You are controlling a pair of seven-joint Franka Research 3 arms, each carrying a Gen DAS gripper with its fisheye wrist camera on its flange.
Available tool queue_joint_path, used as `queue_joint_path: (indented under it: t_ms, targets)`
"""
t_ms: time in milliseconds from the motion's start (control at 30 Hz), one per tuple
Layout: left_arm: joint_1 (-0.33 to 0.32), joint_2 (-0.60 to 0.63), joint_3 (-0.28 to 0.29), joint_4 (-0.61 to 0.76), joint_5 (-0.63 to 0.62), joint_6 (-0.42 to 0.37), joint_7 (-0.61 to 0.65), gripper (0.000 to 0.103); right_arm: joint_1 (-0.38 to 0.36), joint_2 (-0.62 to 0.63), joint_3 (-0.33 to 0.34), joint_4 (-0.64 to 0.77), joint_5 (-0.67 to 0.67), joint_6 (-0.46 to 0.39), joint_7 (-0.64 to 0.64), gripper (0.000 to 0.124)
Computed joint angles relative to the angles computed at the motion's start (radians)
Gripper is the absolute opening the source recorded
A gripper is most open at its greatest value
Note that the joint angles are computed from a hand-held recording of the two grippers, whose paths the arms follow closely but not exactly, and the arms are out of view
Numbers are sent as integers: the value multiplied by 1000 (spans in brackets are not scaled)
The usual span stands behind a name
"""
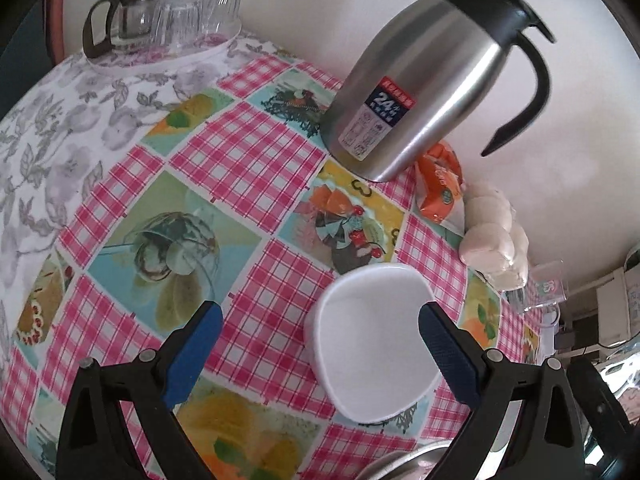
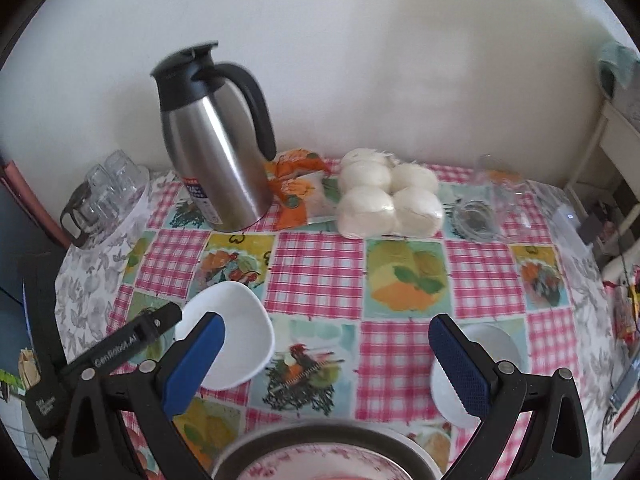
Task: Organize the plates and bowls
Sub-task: 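Move both tools toward the white square bowl, then grasp the white square bowl rim with both tools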
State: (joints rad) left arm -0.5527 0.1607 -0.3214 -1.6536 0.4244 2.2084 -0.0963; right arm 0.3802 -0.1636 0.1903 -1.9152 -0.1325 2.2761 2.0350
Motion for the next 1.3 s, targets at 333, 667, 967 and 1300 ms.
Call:
queue_joint_path:
  t_ms: [333,667,967,1300]
  targets:
    - [22,32,8,-18,-53,59,47,90,49,170,-20,98,20,-63,-45,98]
    - [40,57,11,-38,-121,113,95,71,80,254,-48,141,33,-107,-62,90]
    - [36,89,12,-13,-159,104,155,44,104,330,-60,199,35,-185,-91,71]
    - [23,144,12,40,-175,120,203,25,129,371,-62,255,55,-239,-132,41]
